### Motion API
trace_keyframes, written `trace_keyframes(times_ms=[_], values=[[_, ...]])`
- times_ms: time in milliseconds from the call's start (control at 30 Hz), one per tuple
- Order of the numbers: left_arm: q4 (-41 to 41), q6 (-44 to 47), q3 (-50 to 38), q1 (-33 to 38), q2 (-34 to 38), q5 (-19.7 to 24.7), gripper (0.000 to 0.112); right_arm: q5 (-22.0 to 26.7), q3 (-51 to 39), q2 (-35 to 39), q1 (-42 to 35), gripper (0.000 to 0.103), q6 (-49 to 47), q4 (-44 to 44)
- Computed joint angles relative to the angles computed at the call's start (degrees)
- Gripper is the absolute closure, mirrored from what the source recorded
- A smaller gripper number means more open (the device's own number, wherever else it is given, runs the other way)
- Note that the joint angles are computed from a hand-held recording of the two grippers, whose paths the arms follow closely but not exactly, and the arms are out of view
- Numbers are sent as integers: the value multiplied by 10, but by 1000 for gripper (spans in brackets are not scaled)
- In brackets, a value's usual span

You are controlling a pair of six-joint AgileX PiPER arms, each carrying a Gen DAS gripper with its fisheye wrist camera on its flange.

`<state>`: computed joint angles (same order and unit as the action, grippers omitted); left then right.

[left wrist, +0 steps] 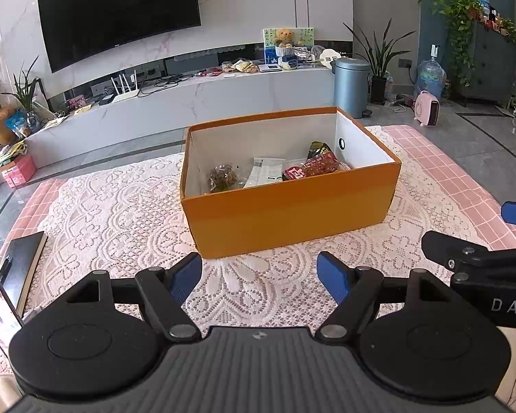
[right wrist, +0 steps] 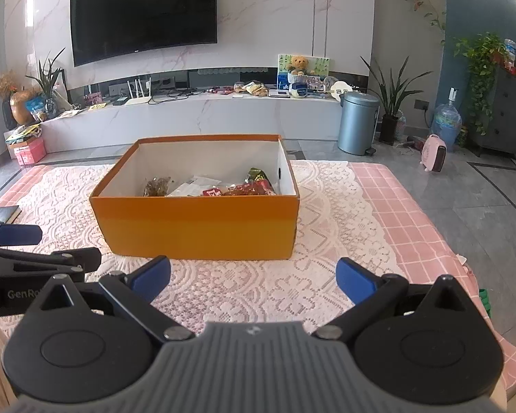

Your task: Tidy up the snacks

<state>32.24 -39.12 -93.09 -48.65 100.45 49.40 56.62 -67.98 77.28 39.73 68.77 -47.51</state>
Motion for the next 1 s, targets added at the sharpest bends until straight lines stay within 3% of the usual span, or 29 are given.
trace_keyframes(times_ms=[1000], values=[[-1,4,7,1,-3,-2,23,-4,4,4,-5,4,2,9]])
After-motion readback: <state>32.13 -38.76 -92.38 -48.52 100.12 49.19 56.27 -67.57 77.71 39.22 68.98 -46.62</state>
